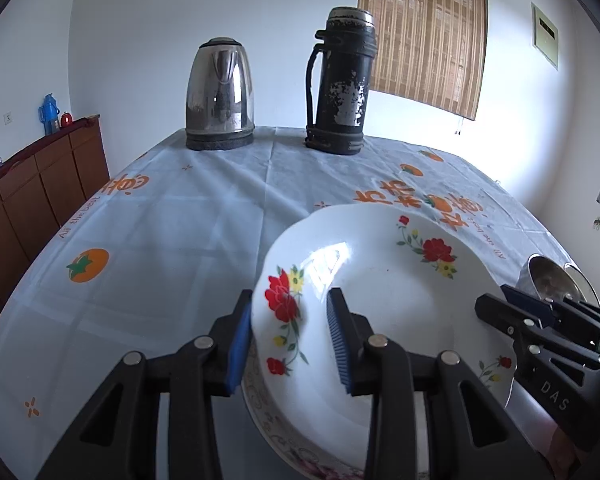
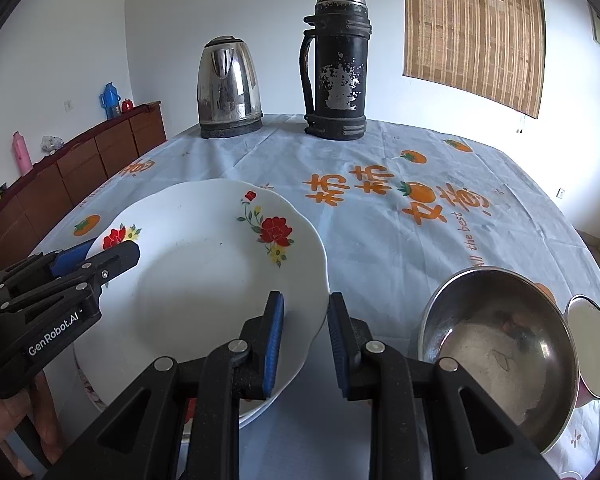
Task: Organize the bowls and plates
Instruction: 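Lower the red-flower plate onto the pink-floral plate stack with both tools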
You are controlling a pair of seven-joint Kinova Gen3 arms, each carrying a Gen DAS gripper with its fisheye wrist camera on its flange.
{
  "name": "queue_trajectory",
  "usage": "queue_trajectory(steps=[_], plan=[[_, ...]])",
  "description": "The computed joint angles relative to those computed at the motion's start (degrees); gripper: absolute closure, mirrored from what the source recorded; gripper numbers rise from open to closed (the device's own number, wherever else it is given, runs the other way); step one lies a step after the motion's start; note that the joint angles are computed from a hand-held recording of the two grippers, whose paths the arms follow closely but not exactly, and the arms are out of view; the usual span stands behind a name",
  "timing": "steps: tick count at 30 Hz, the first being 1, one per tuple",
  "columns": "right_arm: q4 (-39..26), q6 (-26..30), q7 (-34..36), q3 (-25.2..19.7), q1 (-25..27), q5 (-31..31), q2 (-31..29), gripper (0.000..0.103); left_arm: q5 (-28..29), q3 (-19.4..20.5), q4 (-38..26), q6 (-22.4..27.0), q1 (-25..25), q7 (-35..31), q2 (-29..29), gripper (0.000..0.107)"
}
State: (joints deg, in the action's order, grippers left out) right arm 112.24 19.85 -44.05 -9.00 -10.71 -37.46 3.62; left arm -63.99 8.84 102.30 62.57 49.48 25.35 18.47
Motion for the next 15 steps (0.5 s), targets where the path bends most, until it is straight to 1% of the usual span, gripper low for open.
queue_trajectory(steps=[6,15], plan=[[-0.1,-0.2,-2.0,0.1,-0.5,2.1,0.2,0.078,0.3,-0.1,-0.3,0.0,0.0,-0.7,0.3,0.074],[0.0,-0.4,-2.7,-0.1,-0.5,3.0,0.3,0.078,0.9,-0.2,-1.0,0.9,0.2,-1.9,0.8,0.074]])
